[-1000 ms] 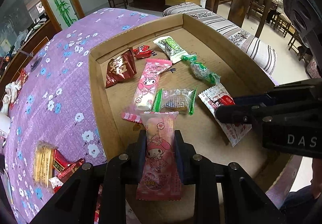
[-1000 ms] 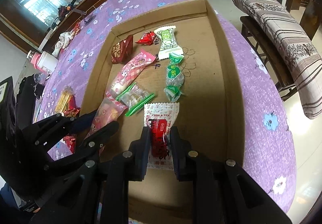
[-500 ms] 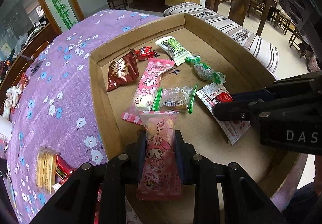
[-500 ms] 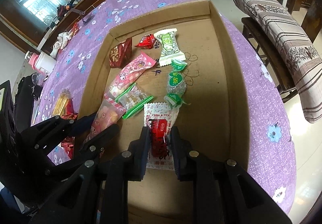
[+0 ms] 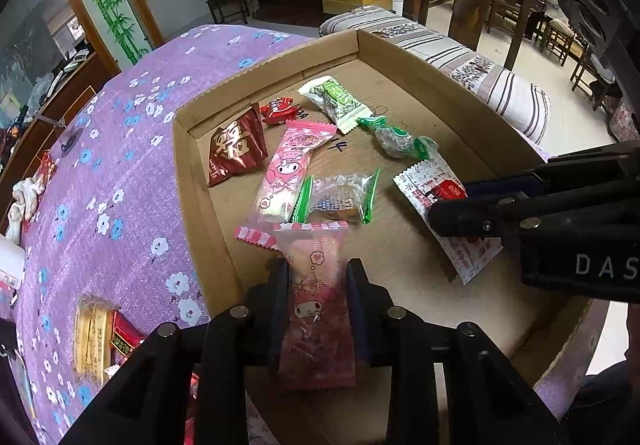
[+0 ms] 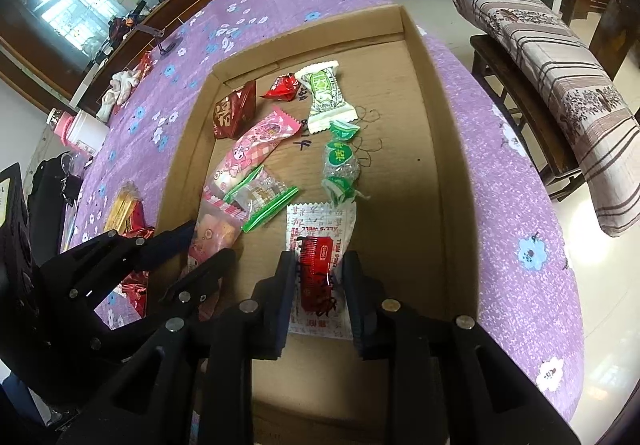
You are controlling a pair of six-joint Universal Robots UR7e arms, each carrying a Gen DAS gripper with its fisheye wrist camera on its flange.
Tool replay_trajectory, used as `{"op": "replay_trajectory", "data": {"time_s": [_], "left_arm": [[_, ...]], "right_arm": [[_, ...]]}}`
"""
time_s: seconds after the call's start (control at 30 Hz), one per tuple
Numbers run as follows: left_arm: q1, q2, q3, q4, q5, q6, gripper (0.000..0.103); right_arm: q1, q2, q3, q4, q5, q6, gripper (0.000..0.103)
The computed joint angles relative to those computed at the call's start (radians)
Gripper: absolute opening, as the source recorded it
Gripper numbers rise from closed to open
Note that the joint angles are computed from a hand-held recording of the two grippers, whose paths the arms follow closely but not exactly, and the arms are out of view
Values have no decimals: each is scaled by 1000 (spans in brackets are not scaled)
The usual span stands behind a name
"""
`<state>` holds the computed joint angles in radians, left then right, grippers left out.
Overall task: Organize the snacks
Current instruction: 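Carry the pink bar and red-white packet into the tray and release both, then move both open grippers back to the snack pile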
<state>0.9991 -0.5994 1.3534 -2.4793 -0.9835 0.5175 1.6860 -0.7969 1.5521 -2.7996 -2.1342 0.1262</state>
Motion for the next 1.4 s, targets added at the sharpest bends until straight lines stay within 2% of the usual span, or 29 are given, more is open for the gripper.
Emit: {"op": "replay_trajectory", "data": {"time_s": [0.27, 0.57, 1.0, 1.4], "left_arm": [[-11, -20, 37, -40, -8, 30, 41], [-27, -51, 96, -127, -13, 104, 47], [-36, -101, 163, -225, -15, 173, 52], [-27, -153, 209, -286, -7, 224, 53]], "right_arm": [[11, -20, 38, -38, -20, 14, 26], [32, -39, 85, -98, -52, 35, 26], [69, -40, 117, -145, -92, 69, 26], [100, -4, 90, -151, -96, 74, 26]]}}
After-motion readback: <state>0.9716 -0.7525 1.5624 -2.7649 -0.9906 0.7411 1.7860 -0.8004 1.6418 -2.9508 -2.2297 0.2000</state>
